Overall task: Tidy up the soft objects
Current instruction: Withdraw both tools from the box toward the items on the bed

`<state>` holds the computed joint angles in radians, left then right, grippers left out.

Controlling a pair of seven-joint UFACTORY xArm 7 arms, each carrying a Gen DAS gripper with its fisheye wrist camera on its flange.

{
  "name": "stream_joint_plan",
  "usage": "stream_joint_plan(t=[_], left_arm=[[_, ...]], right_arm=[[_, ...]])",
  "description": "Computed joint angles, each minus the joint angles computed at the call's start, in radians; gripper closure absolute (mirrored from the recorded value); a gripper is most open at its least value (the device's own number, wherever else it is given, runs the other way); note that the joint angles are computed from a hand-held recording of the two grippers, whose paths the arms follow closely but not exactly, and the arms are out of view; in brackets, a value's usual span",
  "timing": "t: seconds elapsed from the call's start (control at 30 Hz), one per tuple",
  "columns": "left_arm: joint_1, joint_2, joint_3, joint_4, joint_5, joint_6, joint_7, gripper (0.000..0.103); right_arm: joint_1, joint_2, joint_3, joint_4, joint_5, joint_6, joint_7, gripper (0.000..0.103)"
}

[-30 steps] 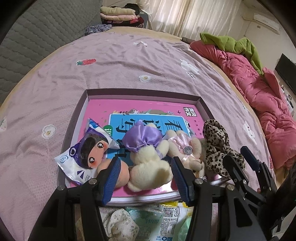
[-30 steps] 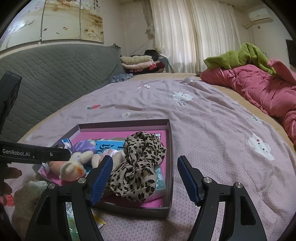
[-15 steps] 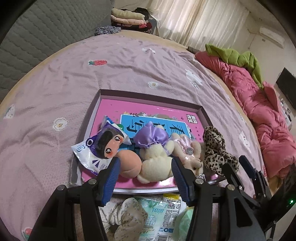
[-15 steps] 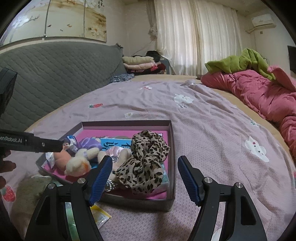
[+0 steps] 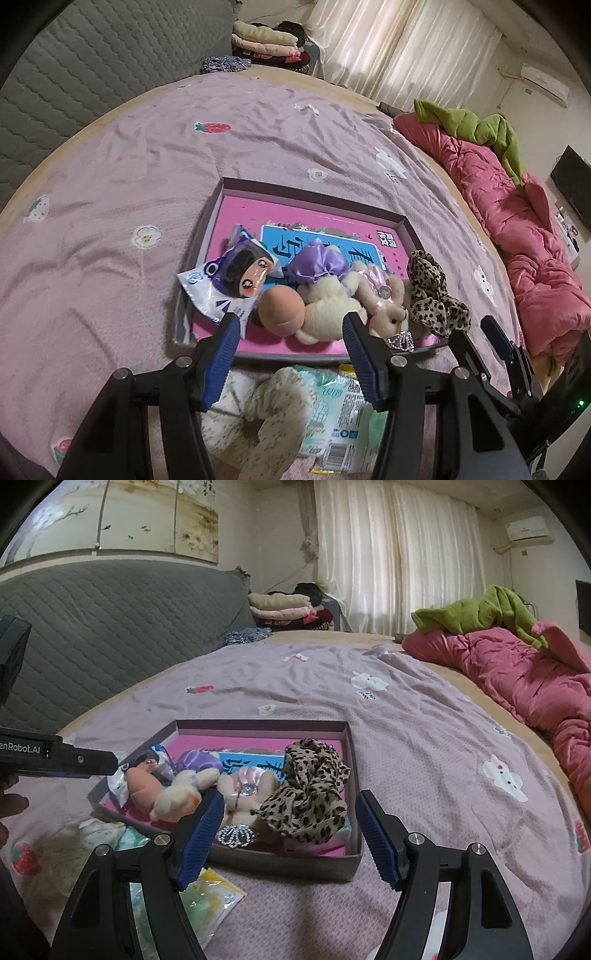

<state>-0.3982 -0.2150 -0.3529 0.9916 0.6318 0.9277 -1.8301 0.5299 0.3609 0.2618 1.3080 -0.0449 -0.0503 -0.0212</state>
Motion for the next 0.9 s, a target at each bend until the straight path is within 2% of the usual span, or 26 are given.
stream_joint_plan(t=[0.13, 0.2, 0.4, 0.47, 0.57, 0.7, 0.9], left_arm=[[-0.003, -0.031, -0.01, -0.013, -0.003, 0.017, -0.012, 0.046], [-0.004, -0.048, -0.018, -0.021, -0.008, 0.028, -0.013, 0.046], [0.0, -0.082, -0.04, -0.035, -0.022, 0.044, -0.017, 0.046], [0.0, -0.095, -0.05, -0.037, -0.026, 0.052, -0.02, 0.045], [-0.002, -0.101, -0.063, -0.029, -0.032, 0.068, -0.011, 0.045], [-0.006, -0.101, -0.077, -0.017, -0.031, 0.08, -0.003, 0.045], [-0.018, -0.105, -0.09, -0.016, -0.04, 0.088, -0.007, 0.045]], right_arm=[[0.009, -0.029, -0.01, -0.027, -0.002, -0.005, 0.009, 0.028], [0.039, -0.048, -0.045, -0.042, -0.012, -0.008, 0.026, 0.028], [0.07, -0.095, -0.081, -0.087, -0.031, -0.019, 0.065, 0.028], [0.05, -0.111, -0.055, -0.103, -0.034, -0.026, 0.059, 0.028], [0.079, -0.137, -0.085, -0.127, -0.051, -0.034, 0.074, 0.028], [0.059, -0.164, -0.055, -0.151, -0.05, -0.031, 0.076, 0.028], [0.076, -0.205, -0.053, -0.191, -0.078, -0.013, 0.083, 0.028]])
